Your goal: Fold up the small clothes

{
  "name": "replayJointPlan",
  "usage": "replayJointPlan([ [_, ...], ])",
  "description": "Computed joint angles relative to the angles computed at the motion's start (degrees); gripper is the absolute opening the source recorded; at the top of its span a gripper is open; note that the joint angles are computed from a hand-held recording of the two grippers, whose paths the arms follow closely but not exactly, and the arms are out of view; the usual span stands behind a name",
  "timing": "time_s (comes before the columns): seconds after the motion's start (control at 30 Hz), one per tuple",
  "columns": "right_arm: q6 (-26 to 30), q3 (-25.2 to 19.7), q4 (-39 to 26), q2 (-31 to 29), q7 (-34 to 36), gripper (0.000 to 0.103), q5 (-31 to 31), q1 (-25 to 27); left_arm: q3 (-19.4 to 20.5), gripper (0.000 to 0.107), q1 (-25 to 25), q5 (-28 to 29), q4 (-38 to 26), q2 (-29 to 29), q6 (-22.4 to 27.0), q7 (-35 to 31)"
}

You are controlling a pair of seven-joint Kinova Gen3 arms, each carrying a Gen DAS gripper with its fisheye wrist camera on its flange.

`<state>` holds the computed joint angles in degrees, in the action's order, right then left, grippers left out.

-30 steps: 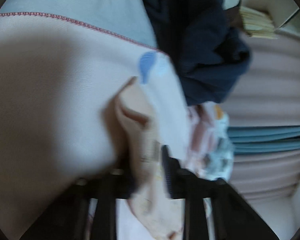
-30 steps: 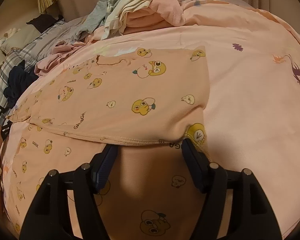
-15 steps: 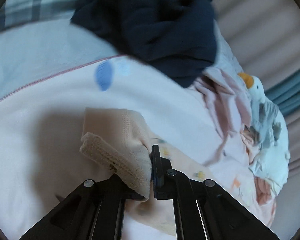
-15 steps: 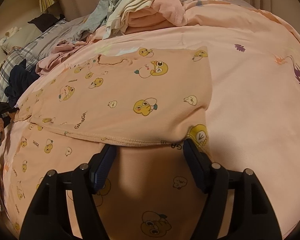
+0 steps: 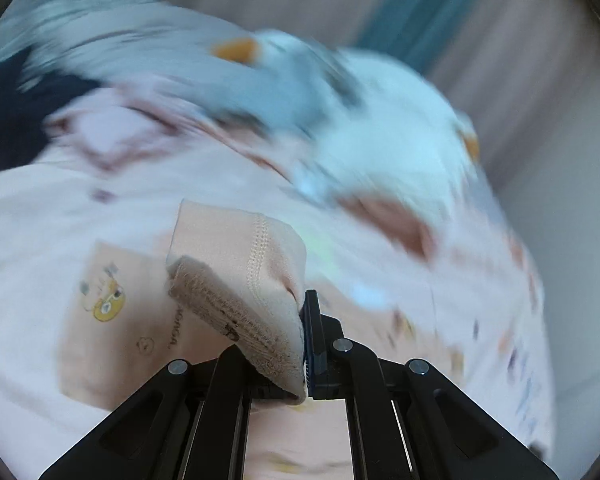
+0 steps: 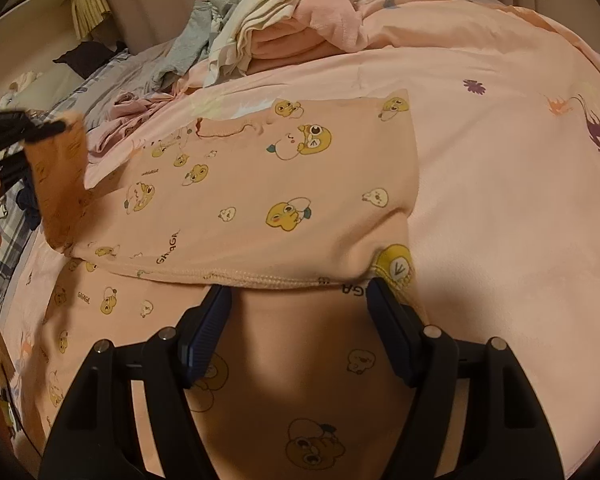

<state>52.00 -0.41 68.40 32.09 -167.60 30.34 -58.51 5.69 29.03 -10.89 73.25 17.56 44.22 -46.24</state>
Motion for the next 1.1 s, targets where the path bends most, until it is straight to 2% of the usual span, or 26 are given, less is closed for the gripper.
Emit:
replayJointPlan([
  [0.1, -0.8, -0.1, 1.5, -1.9, -1.5, 0.066, -2.6, 0.5, 0.3, 0.004, 6.6, -3.7, -6.7, 7.6, 5.6, 1.0],
  [0.2, -7.6, 4.3, 8.6, -6.2, -8.5, 0.065, -6.0, -1.1, -0.9, 0.004, 11.0, -5.4, -12.4, 13.1, 11.8, 0.3],
  [0.27, -12.3, 2.8, 13.1, -8.6, -13.2, 0.065, -5.7, 0.9, -4.6, 0.004, 15.5, -7.4, -17.0, 16.2, 16.5, -1.3],
  [0.3, -14.6, 0.5, 15.0, -9.5, -15.5, 0.064, -4.7, 3.2, -5.8, 0.009, 17.7, -9.7, -19.1, 17.2, 18.8, -3.0],
  [0.33, -16.9, -1.0, 16.7, -10.3, -16.9, 0.063, -4.2, 4.9, -6.0, 0.020, 18.9, -11.7, -21.3, 18.4, 21.1, -5.3],
  [0.4, -18.9, -1.2, 18.0, -11.0, -18.8, 0.064, -3.6, 5.2, -3.1, 0.035, 18.3, -13.7, -23.5, 18.5, 24.9, -9.8],
  [0.47, -19.3, -0.5, 17.8, -11.2, -19.9, 0.066, -3.0, 4.3, 1.1, 0.036, 16.0, -14.7, -21.7, 15.8, 24.8, -11.3],
  [0.53, -21.2, 0.8, 17.9, -11.5, -18.6, 0.066, -3.4, 3.1, 1.4, 0.037, 14.8, -14.2, -16.6, 10.5, 22.2, -9.1],
  [0.57, -22.6, 2.7, 18.0, -11.7, -17.2, 0.066, -4.8, 1.7, 2.2, 0.040, 13.4, -14.1, -13.9, 8.3, 20.6, -7.0],
  [0.6, -24.9, 3.9, 18.7, -11.9, -16.5, 0.066, -5.4, 0.8, 2.3, 0.051, 12.1, -13.3, -11.2, 5.6, 19.9, -4.7],
  [0.63, -27.2, 4.1, 19.4, -12.1, -16.6, 0.067, -5.6, 0.7, 1.6, 0.064, 12.0, -13.3, -8.6, 3.4, 18.9, -2.4],
  [0.67, -29.6, 3.3, 19.9, -12.2, -16.7, 0.067, -5.6, 1.5, -0.1, 0.069, 12.2, -12.8, -5.9, 1.1, 18.8, -0.1],
  [0.73, -34.2, 0.9, 21.6, -12.5, -18.9, 0.067, -3.2, 3.7, -5.0, 0.070, 14.9, -14.2, -0.6, -2.4, 19.9, 4.6],
  [0.8, -38.9, 2.3, 22.7, -12.3, -22.4, 0.067, -1.3, 2.7, -7.8, 0.070, 17.1, -17.8, 4.5, -4.1, 19.7, 9.3],
  [0.83, -41.2, 4.1, 23.1, -12.1, -22.9, 0.067, -1.7, 1.5, -7.9, 0.070, 16.9, -18.7, 6.6, -4.5, 19.9, 10.7],
  [0.9, -44.4, 7.2, 23.3, -11.4, -21.9, 0.067, -3.8, -0.6, -5.9, 0.070, 13.2, -17.8, 10.2, -4.2, 18.8, 11.1],
  [0.97, -44.2, 8.8, 22.1, -10.4, -21.2, 0.067, -5.4, -1.9, -3.2, 0.070, 7.9, -14.0, 13.2, -4.6, 14.5, 10.2],
  [1.0, -43.0, 8.1, 21.0, -9.9, -20.1, 0.067, -6.5, -1.4, -2.2, 0.070, 5.4, -12.2, 13.6, -4.1, 13.1, 10.1],
  [1.1, -37.7, 7.9, 17.4, -8.7, -16.7, 0.067, -8.9, -1.1, -1.3, 0.070, 2.9, -12.2, 12.4, -2.2, 12.0, 9.9],
])
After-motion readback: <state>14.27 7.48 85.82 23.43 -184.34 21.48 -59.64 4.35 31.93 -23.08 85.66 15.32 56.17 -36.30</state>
